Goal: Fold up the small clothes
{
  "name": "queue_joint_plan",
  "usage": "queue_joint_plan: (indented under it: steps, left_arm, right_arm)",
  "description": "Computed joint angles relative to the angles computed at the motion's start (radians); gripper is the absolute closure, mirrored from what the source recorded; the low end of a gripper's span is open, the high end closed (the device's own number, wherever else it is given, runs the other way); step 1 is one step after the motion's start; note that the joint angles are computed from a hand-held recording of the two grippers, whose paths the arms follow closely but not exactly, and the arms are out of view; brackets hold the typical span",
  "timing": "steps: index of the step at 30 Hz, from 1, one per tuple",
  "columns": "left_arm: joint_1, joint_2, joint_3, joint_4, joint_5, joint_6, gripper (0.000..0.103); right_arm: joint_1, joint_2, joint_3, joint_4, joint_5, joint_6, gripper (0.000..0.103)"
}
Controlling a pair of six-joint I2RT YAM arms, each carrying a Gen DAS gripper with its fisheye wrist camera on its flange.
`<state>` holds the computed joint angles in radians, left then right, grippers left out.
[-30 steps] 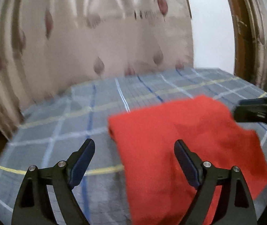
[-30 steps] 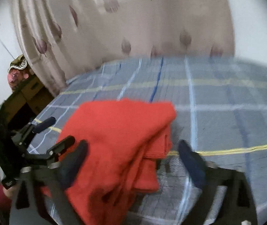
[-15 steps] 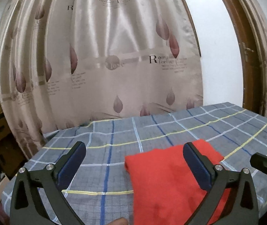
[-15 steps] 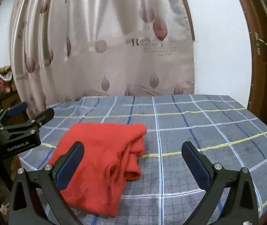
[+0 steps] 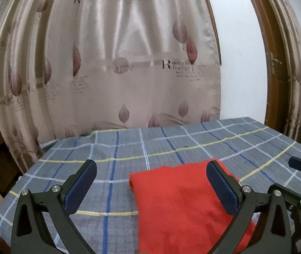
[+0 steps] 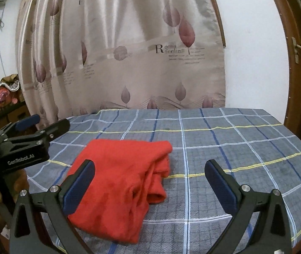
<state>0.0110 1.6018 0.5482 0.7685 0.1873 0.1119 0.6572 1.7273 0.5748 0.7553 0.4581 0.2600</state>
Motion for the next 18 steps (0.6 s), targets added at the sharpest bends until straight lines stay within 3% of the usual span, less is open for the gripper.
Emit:
queue_joint_plan:
  steps: [4, 9, 18]
  left_arm:
    - [0.006, 0.02, 0.022, -0.038, 0.04, -0.007, 0.0]
    - [-0.015, 0.049, 0.006, 0.015, -0.043, -0.03, 0.0]
    - [-0.027, 0.022, 0.023, -0.053, -0.141, -0.055, 0.0]
  right_arm:
    - [0.004, 0.009, 0.008, -0.007, 0.006, -0.007, 0.0]
    - [0.001, 0.008, 0.014, -0.029, 0.005, 0.007, 0.0]
    - [0.011, -0.003, 0.005, -0.016, 0.038, 0.008, 0.0]
